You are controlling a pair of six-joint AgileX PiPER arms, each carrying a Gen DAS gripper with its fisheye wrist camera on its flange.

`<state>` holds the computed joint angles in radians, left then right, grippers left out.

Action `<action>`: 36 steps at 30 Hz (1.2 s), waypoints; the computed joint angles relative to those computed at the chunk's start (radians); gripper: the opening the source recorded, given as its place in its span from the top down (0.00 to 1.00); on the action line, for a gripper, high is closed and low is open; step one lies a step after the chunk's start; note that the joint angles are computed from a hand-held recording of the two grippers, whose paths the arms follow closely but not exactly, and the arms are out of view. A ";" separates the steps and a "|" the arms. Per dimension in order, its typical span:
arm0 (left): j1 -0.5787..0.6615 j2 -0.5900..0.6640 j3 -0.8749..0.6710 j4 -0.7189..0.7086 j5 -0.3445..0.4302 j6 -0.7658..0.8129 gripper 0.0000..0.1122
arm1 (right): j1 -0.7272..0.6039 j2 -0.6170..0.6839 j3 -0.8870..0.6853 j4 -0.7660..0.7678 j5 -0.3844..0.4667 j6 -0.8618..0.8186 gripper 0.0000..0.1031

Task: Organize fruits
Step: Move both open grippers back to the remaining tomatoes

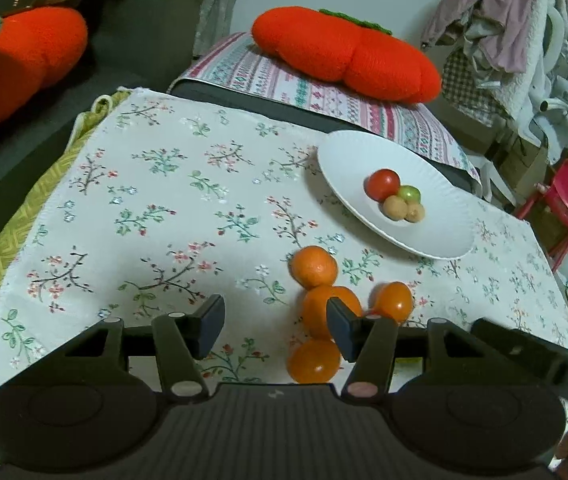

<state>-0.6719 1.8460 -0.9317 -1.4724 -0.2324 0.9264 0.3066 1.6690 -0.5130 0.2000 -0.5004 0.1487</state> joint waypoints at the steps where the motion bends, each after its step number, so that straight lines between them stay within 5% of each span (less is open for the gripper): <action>1: -0.005 0.004 -0.004 -0.007 -0.001 0.013 0.56 | 0.011 0.010 -0.004 0.025 0.004 -0.029 0.21; 14: -0.019 0.025 -0.028 -0.123 -0.005 0.149 0.52 | 0.100 0.132 -0.098 0.266 0.079 -0.318 0.20; 17: -0.017 0.024 -0.030 -0.128 -0.004 0.148 0.52 | 0.139 0.179 -0.125 0.381 0.052 -0.460 0.29; 19: -0.014 0.023 -0.029 -0.127 -0.003 0.144 0.52 | 0.157 0.190 -0.134 0.396 0.037 -0.509 0.53; 22: -0.014 0.024 -0.029 -0.125 0.000 0.145 0.52 | 0.155 0.194 -0.135 0.328 0.039 -0.455 0.71; 31: 0.000 0.024 -0.026 -0.143 -0.003 0.151 0.52 | 0.096 0.167 -0.110 0.103 0.043 -0.215 0.79; 36: 0.036 0.026 -0.027 -0.131 0.027 0.130 0.52 | 0.043 0.143 -0.091 -0.013 0.027 -0.087 0.74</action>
